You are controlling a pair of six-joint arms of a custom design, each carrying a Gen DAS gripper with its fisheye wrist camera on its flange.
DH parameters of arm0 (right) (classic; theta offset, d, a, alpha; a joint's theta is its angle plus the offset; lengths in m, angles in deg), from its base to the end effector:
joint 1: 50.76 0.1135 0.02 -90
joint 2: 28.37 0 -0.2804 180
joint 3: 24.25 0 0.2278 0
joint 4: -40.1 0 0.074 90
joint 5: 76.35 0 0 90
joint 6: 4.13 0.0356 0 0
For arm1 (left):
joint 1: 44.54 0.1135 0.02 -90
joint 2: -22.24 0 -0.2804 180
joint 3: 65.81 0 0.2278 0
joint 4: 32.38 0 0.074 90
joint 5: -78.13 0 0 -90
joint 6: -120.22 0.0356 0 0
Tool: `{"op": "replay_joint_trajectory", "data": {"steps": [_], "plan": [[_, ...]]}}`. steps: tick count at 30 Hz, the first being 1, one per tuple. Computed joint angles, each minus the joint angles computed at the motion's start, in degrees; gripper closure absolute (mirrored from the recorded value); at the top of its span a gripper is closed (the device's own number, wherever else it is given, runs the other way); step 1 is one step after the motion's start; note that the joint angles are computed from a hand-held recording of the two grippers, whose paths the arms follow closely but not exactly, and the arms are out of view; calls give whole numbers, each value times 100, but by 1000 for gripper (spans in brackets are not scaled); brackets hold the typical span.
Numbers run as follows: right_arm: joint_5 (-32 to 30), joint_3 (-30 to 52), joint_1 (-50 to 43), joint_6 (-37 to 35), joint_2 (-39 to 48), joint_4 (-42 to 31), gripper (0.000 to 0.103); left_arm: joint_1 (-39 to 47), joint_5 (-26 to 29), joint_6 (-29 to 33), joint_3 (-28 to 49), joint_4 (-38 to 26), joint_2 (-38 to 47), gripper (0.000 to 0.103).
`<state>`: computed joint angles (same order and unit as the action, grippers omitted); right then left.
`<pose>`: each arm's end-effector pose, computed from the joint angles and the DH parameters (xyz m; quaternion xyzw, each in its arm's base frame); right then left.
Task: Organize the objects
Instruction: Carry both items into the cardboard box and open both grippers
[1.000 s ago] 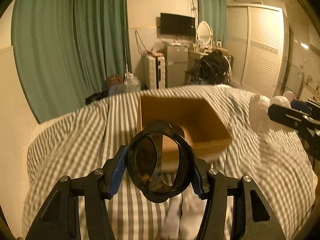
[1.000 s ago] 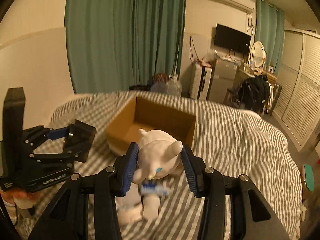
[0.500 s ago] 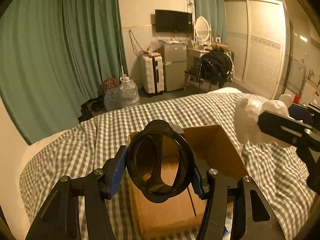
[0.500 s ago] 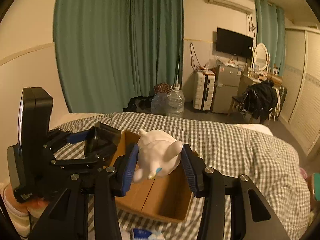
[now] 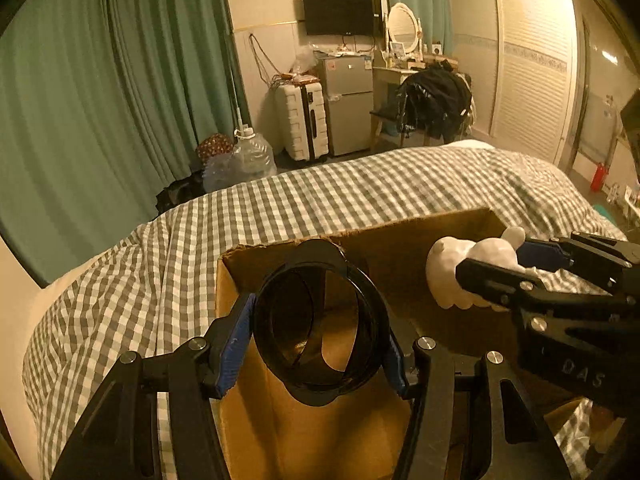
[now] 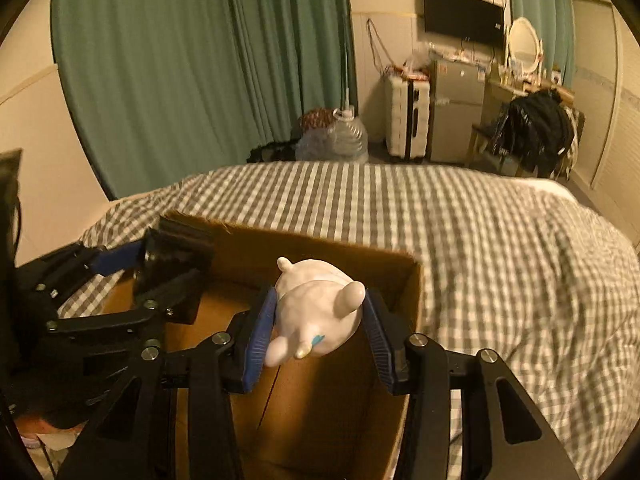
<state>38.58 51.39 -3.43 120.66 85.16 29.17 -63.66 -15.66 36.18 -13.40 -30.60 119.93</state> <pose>0.2697 0.2705 0.1507 -0.0244 0.9169 0.0732 0.3916 0.2816 -0.0951 0.1541 0.1866 0.8992 -0.0150 0.3954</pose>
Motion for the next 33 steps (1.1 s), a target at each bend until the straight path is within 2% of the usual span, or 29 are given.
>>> {"op": "replay_joint_trajectory", "data": {"steps": [5, 6, 7, 8, 9, 12, 16, 21, 24, 30, 33], "plan": [[-121, -339, -137, 59, -49, 482, 58, -6, 130, -31, 47, -125, 22, 41], [-73, -445, -110, 117, -150, 556, 53, -20, 115, -49, -20, -85, -65, 33], [-31, -545, -100, 127, -254, 631, 40, -41, 65, -66, -98, -41, -155, 27], [49, -666, -66, 161, -394, 695, 35, -47, 24, -76, -188, -3, -270, 15], [179, -759, 8, 249, -562, 681, 31, 25, 80, -56, -401, 41, -567, 11], [533, -1031, 232, 436, -1151, 555, 28, 134, 297, -110, -632, -217, -1208, 11], [1278, -1046, 850, 777, -1880, -270, 24, 395, 538, -148, -892, -791, -2287, 11], [2402, -479, 1930, 1400, -2388, -2042, 23, 768, 599, -64, -1036, -1835, -3689, 10], [2896, 49, 2499, 1998, -2378, -3209, 22, 1011, 715, -50, -1067, -2498, -4350, 10], [3238, 829, 3418, 3235, -1987, -4947, 22, 1468, 858, 190, -1451, -3442, -5623, 10], [3036, 853, 3594, 3436, -1773, -5043, 22, 1486, 764, 261, -1740, -3712, -6050, 10]]}}
